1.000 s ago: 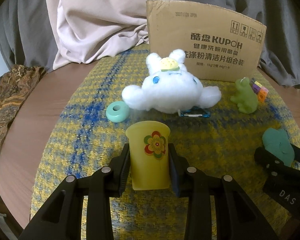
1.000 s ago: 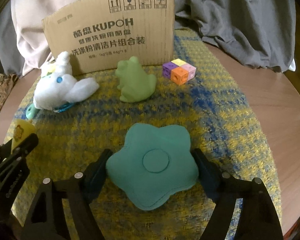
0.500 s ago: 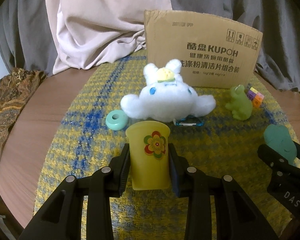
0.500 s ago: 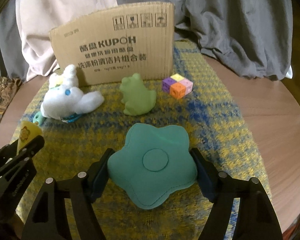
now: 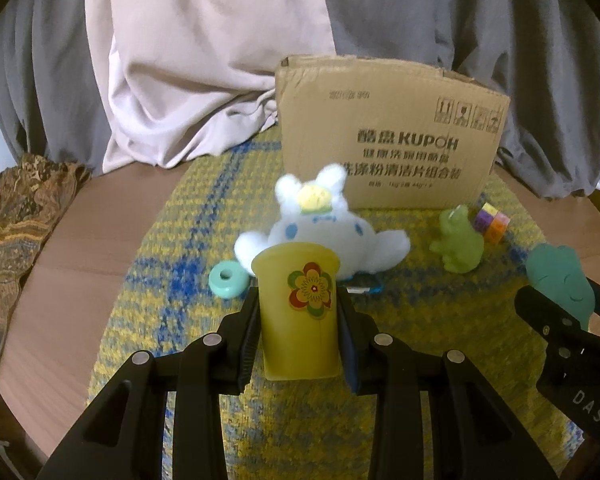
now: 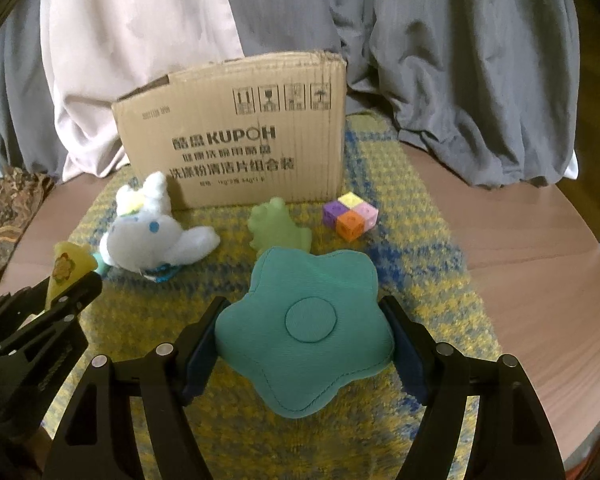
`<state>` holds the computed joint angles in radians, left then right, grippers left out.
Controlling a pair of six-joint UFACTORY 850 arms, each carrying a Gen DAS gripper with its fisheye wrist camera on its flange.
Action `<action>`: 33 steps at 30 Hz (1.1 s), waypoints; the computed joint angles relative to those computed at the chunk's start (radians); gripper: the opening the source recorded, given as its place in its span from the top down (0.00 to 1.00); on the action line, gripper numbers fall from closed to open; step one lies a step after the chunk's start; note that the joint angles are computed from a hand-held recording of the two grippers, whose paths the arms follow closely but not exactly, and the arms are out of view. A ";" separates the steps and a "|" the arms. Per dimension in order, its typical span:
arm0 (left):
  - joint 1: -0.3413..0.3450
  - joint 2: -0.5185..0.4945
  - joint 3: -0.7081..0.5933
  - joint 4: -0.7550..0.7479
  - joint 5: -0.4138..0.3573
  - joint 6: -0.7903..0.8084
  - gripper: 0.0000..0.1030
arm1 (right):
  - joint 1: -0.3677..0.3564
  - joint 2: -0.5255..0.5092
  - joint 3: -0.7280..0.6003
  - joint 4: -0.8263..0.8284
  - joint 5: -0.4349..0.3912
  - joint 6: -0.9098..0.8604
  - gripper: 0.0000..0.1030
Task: Organize objects
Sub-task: 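Carry the cup and teal cushion over the box and release both inside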
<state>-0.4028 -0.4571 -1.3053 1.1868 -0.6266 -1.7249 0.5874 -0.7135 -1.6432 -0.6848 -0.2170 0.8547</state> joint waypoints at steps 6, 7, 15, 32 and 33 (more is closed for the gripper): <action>0.002 0.002 -0.029 0.019 -0.009 0.005 0.66 | -0.003 0.018 -0.006 -0.091 0.008 0.087 0.27; 0.002 0.002 -0.035 0.020 -0.010 0.008 0.66 | -0.003 0.021 -0.007 -0.111 0.008 0.106 0.27; 0.006 0.010 -0.075 0.041 -0.025 0.022 0.66 | -0.006 0.031 -0.041 -0.175 0.011 0.165 0.27; 0.024 -0.011 -0.195 0.060 -0.058 0.081 0.66 | -0.018 0.003 -0.165 -0.313 0.003 0.274 0.27; 0.024 -0.012 -0.199 0.060 -0.059 0.084 0.66 | -0.019 0.000 -0.172 -0.314 0.004 0.273 0.27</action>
